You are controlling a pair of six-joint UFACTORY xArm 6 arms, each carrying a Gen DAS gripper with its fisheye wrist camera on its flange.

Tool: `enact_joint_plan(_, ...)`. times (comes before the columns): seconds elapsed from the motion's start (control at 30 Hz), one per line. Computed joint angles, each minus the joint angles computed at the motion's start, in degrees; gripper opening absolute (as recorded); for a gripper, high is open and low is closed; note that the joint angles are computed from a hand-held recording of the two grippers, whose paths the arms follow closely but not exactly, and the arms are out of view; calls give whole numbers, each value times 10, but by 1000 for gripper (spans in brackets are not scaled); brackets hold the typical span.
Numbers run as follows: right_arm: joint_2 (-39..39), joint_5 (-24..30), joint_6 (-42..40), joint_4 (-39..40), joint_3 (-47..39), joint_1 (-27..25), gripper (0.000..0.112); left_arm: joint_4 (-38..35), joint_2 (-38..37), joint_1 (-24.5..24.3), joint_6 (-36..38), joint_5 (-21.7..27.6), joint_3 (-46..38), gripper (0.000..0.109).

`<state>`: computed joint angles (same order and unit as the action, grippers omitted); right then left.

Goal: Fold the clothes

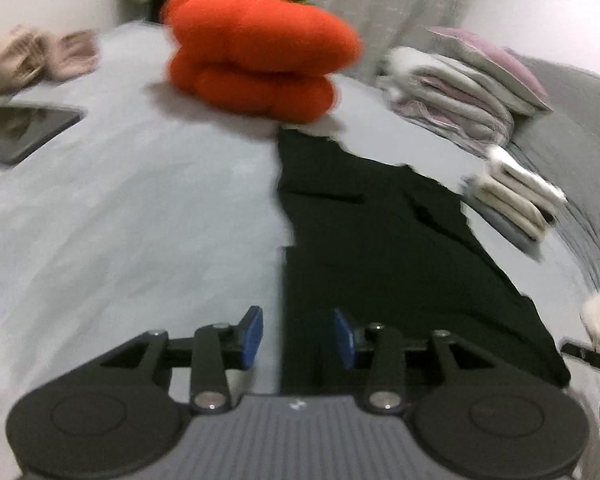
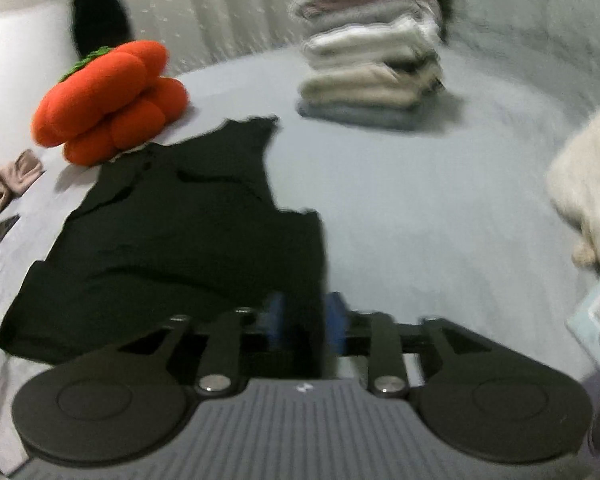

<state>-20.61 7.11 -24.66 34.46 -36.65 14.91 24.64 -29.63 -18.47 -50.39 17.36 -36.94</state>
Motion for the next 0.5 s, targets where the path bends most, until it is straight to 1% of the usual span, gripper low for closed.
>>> enact_joint_plan(0.07,9,-17,-94,73,-8,35,41,14,26,-17,18,-21,-13,40)
enact_joint_plan(0.17,24,-13,-232,172,-25,83,41,34,69,-43,47,-50,-35,40)
enact_joint_plan(0.27,42,-3,-324,234,-45,120,41,66,108,-62,63,-65,-58,40)
enact_joint_plan(0.3,50,0,-335,239,-51,126,41,58,118,-69,83,-66,-64,40)
enact_joint_plan(0.37,66,7,-355,248,-63,137,41,13,130,-82,143,-66,-65,41)
enact_joint_plan(0.4,73,13,-353,241,-68,140,41,10,131,-84,155,-66,-60,41)
enact_joint_plan(0.43,78,18,-331,211,-67,138,41,8,131,-86,167,-67,-56,41)
enact_joint_plan(0.47,81,21,-324,195,-62,136,41,8,128,-87,175,-69,-49,41)
enact_joint_plan(0.5,80,22,-342,203,-58,135,41,3,119,-87,186,-75,-38,41)
